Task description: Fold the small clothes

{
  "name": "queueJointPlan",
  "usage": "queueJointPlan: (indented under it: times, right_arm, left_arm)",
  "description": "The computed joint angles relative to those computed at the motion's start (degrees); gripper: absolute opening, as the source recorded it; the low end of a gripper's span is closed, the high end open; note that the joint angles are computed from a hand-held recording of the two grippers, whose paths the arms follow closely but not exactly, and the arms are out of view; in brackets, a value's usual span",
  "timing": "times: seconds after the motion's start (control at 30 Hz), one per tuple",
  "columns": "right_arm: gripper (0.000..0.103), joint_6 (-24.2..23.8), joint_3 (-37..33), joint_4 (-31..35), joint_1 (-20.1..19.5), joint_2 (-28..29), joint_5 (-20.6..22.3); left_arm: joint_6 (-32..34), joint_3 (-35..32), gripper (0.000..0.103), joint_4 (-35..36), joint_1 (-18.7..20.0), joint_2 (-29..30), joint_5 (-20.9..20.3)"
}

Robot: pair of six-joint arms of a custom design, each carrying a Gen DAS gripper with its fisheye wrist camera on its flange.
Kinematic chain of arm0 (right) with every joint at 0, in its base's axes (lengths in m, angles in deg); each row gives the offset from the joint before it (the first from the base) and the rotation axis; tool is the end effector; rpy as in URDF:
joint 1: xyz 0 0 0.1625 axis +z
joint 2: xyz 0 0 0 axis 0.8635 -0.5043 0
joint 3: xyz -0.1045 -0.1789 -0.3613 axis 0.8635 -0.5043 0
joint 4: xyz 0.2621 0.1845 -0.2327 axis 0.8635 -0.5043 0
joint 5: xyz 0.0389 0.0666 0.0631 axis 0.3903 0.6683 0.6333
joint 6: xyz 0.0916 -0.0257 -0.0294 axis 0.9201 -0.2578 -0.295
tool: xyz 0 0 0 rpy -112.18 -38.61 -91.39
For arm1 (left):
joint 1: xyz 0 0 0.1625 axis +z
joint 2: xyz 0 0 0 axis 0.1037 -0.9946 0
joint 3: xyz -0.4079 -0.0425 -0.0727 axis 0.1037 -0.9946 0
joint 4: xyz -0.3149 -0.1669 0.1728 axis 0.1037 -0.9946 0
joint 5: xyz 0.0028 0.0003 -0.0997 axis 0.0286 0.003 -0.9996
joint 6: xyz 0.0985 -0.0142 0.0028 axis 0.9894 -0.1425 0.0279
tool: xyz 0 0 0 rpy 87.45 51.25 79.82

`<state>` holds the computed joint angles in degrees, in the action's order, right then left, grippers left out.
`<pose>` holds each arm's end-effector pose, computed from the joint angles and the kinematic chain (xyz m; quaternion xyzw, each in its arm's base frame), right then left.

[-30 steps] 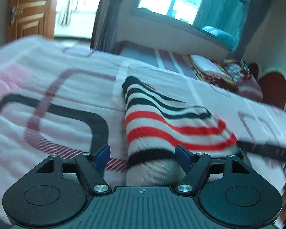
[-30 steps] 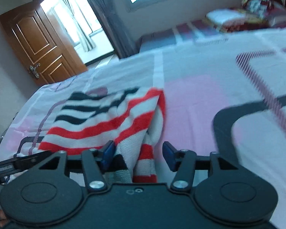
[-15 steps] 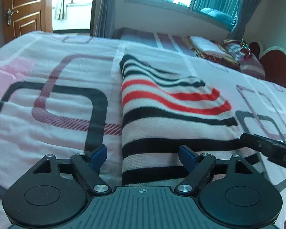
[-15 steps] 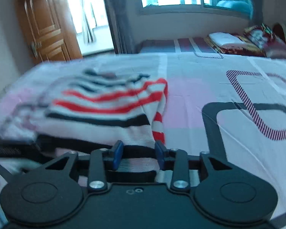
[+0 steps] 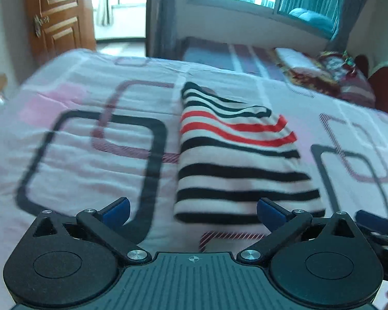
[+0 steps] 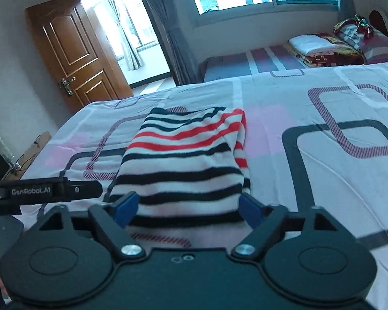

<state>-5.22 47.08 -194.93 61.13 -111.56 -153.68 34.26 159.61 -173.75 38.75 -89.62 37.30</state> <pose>0.2983 -0.3677 0.1316 0.0980 -0.8819 0.4024 0.2251 -0.1794 -0.4746 0.2810 0.1714 0.8806 -0.3057 0.3190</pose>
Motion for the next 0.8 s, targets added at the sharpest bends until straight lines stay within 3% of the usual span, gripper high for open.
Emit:
queueJointPlan:
  times: [0.1,0.2,0.4,0.5,0.63,0.8]
  right_arm:
    - [0.095,2.8,2.5,2.7,1.2,-3.0,2.0]
    - [0.098,5.5,4.8,5.4,3.1,-5.5,2.8]
    - [0.102,9.2,10.1,7.5,9.0,-11.0,2.3]
    - [0.102,12.3,11.6,10.9,12.4,-13.9,0.6]
    - [0.102,18.4,12.7,18.8,18.0,-17.3,-4.0]
    - [0.102,23.5,12.3,26.5,27.0,-18.0,-13.8]
  left_arm:
    - [-2.5,3.0,0.103,5.2,-4.3,-3.8,4.6]
    - [-6.8,5.8,0.103,10.3,-8.5,-9.5,4.4]
    - [-23.7,9.5,0.103,28.6,-19.0,-20.3,4.1]
    - [-34.8,9.6,0.103,43.0,-25.6,-24.7,4.0]
    - [-47.1,9.2,0.103,56.1,-33.0,-29.5,1.4]
    - [-61.7,7.9,0.103,72.9,-42.3,-32.5,0.6]
